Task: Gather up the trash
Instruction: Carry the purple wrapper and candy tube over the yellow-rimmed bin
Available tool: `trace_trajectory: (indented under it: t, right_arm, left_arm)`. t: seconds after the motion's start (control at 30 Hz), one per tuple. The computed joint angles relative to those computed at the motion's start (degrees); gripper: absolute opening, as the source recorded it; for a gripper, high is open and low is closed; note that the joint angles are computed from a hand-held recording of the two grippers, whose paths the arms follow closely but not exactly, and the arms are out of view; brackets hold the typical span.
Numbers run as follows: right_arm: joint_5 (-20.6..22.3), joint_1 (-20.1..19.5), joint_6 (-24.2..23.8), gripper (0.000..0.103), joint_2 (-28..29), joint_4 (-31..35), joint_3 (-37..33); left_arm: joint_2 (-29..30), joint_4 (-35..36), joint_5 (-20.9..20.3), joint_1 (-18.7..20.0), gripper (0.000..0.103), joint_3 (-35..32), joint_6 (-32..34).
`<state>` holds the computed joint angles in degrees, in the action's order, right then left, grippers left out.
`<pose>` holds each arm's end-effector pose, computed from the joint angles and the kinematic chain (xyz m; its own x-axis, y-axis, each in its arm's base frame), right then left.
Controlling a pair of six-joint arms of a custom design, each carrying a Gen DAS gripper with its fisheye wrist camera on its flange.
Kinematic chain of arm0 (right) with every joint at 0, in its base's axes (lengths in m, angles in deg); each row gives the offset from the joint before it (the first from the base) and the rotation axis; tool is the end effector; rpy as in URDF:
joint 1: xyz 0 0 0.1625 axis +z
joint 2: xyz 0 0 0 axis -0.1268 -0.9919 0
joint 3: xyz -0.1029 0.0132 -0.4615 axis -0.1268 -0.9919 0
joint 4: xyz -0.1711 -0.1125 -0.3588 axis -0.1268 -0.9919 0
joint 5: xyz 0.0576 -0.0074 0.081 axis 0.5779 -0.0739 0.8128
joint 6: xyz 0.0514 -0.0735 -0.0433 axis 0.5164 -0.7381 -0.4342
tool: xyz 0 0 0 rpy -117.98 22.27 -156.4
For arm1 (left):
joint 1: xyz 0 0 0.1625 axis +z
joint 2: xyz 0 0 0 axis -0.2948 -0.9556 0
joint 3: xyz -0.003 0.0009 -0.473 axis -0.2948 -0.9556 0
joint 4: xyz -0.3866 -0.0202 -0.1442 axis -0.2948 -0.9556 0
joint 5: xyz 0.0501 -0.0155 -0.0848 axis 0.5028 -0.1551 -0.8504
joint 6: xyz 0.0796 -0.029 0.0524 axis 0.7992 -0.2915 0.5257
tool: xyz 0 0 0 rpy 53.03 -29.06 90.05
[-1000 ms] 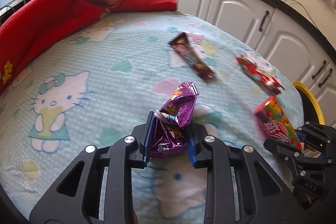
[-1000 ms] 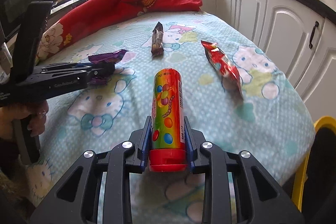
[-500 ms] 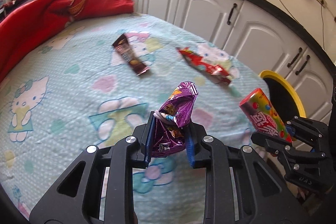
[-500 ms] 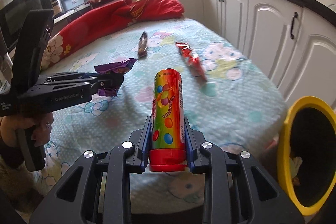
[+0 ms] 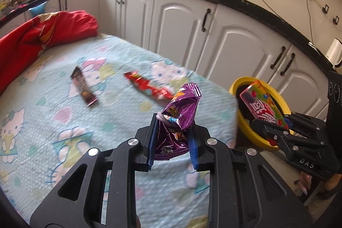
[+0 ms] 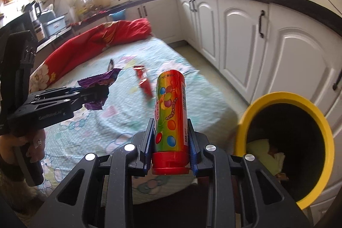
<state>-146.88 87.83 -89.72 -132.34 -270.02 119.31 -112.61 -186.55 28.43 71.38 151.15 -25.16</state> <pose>0.0110 -0.6540 0.2453 -0.8088 -0.2003 0.5529 -0.5220 0.6777 -0.5180 -0.2928 -0.7221 -0.0246 -0.7465 0.4171 -0.5184 0.6362 0.6754 -0.3729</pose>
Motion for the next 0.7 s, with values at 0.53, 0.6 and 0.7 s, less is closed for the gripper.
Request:
trace_trajectory:
  t: [0.53, 0.6, 0.7]
  right_arm:
    - [0.4, -4.0, 3.0, 0.026, -4.6, -3.7, 1.8]
    - [0.5, -4.4, 3.5, 0.026, -5.1, -4.1, 1.9]
    - [0.5, -5.1, 4.1, 0.026, -5.7, -4.8, 2.0]
  left_arm:
    - [4.5, 1.8, -4.6, -2.8, 0.019, -6.3, 1.0]
    - [5.1, 2.2, -5.2, -3.1, 0.019, -7.1, 1.2]
    - [5.9, 2.9, -6.0, -3.5, 0.019, -8.2, 1.5]
